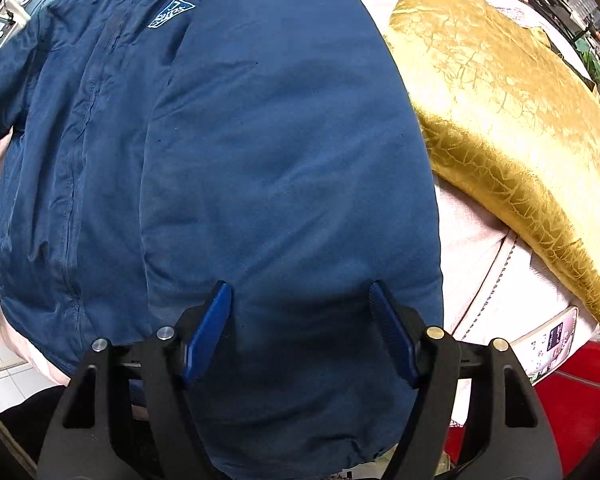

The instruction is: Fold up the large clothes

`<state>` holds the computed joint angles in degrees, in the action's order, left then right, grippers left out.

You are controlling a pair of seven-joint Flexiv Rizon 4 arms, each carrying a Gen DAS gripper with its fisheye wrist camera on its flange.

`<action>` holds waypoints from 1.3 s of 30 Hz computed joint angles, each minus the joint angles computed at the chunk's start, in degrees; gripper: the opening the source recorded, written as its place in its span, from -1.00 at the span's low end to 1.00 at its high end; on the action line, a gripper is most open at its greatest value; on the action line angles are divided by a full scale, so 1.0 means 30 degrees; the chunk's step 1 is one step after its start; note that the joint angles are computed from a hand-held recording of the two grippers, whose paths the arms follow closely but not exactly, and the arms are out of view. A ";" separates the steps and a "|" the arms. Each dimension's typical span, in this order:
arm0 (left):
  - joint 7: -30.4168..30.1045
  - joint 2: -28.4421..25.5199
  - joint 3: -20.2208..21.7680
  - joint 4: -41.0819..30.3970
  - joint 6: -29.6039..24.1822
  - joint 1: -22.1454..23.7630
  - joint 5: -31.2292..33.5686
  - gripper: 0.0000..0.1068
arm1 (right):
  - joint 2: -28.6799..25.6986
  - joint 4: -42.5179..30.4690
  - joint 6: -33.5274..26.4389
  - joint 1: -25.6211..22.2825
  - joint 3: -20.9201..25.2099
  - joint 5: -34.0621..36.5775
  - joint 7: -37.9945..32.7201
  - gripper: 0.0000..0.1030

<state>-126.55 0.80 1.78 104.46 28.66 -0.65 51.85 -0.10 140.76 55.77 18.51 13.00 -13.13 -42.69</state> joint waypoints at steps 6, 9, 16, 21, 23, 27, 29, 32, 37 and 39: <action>-0.1241 -0.0330 0.1026 -0.0501 0.3335 0.0912 -0.3170 0.81 | -0.0171 0.0361 0.1007 -0.0230 -0.0168 0.0406 0.0442 0.41; -0.0230 0.0224 0.1081 0.2062 0.6169 0.0892 -0.6244 0.81 | 0.0469 0.0717 0.1274 -0.0476 -0.0203 0.0779 0.0730 0.41; 0.2589 0.0375 -0.0432 0.7124 0.7199 -0.0989 -1.0790 0.81 | 0.1753 0.1608 0.1730 -0.1553 -0.0703 0.0586 0.1241 0.42; 0.3650 0.0117 -0.0999 1.0075 0.7739 -0.2416 -1.4607 0.81 | 0.0519 0.1537 0.3027 -0.1553 -0.0971 0.4418 -0.0597 0.42; 0.3695 0.0365 -0.1144 1.1032 0.8102 -0.2875 -1.5454 0.81 | -0.0016 0.1608 0.4110 -0.1381 -0.0694 0.5239 -0.1356 0.24; 0.3463 0.0292 -0.1332 1.0858 0.7558 -0.3121 -1.4918 0.81 | -0.0295 0.1498 0.4684 -0.0842 -0.0268 0.3986 -0.1491 -0.43; 0.2972 0.0511 -0.1309 1.0709 0.7485 -0.3120 -1.4489 0.81 | 0.0109 0.1425 0.4099 -0.0746 -0.0293 0.2164 -0.0899 -0.59; 0.2168 0.0677 -0.1260 1.0673 0.7327 -0.3009 -1.3891 0.81 | 0.1372 0.1670 0.3135 -0.1298 -0.0453 -0.2234 0.0659 -0.76; 0.2281 0.0745 -0.1059 1.0509 0.7080 -0.2707 -1.4000 0.81 | 0.3847 0.0909 0.1236 -0.3968 -0.0981 -1.0326 0.1866 -0.79; 0.2253 0.0724 -0.1184 1.0217 0.6830 -0.2717 -1.3843 0.81 | 0.4462 0.0229 0.0807 -0.5339 -0.1264 -1.3503 0.2157 -0.79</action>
<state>-119.80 2.97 -1.77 135.11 49.15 -8.80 10.32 13.28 141.45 58.19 2.49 9.21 -53.64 -36.21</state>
